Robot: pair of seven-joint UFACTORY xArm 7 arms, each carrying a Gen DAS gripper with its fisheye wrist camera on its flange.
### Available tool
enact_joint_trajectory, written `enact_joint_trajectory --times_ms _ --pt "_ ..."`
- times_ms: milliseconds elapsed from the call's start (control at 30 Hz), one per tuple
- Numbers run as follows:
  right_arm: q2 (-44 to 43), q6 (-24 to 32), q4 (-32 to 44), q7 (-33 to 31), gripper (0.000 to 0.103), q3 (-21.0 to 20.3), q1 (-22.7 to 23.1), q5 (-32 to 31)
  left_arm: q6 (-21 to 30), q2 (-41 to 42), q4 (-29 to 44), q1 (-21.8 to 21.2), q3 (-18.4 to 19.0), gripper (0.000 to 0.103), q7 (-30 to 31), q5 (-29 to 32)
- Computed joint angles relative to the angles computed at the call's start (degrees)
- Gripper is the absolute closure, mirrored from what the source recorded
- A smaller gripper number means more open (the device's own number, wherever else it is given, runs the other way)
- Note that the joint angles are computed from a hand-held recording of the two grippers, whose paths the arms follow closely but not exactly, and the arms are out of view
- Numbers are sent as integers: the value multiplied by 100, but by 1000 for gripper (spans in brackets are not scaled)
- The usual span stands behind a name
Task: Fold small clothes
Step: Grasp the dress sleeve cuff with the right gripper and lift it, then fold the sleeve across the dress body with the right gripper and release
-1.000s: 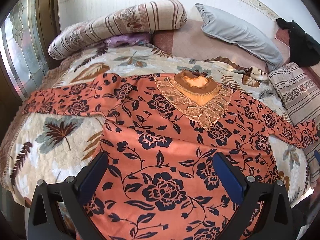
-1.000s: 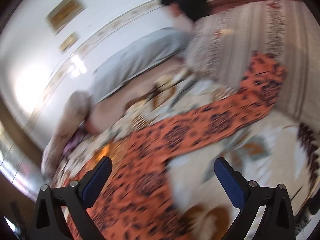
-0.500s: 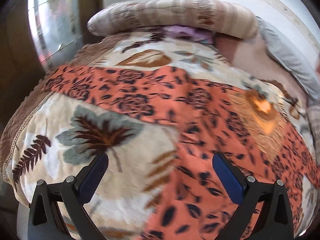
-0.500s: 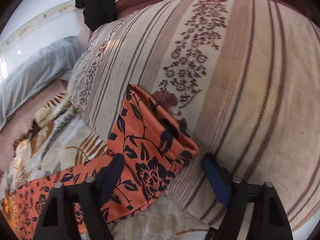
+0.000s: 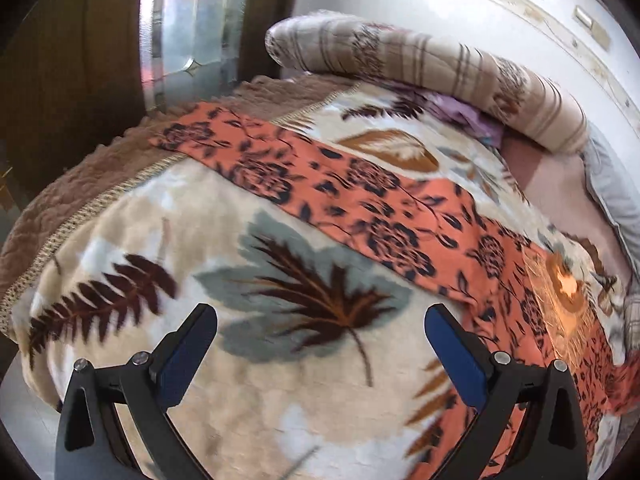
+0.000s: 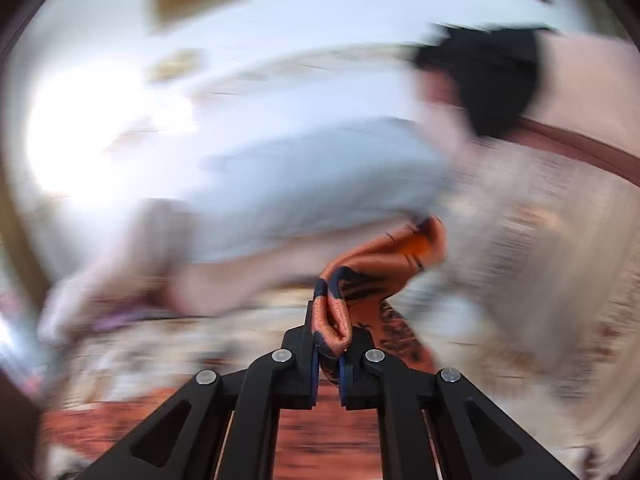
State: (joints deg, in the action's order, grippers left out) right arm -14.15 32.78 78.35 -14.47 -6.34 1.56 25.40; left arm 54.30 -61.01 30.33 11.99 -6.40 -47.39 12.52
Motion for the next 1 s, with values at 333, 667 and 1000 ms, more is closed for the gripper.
enact_joint_trajectory --times_ms 333,667,1000 --pt "94 -1075 -1679 197 48 1118 2009 1270 108 -430 -201 129 395 0 288 -169" --pt "-370 -233 -2717 -588 0 668 1764 1854 147 -360 -202 117 380 0 401 -329" --pt "343 713 -2353 586 1 -74 226 728 382 -132 -137 19 89 0 281 -238"
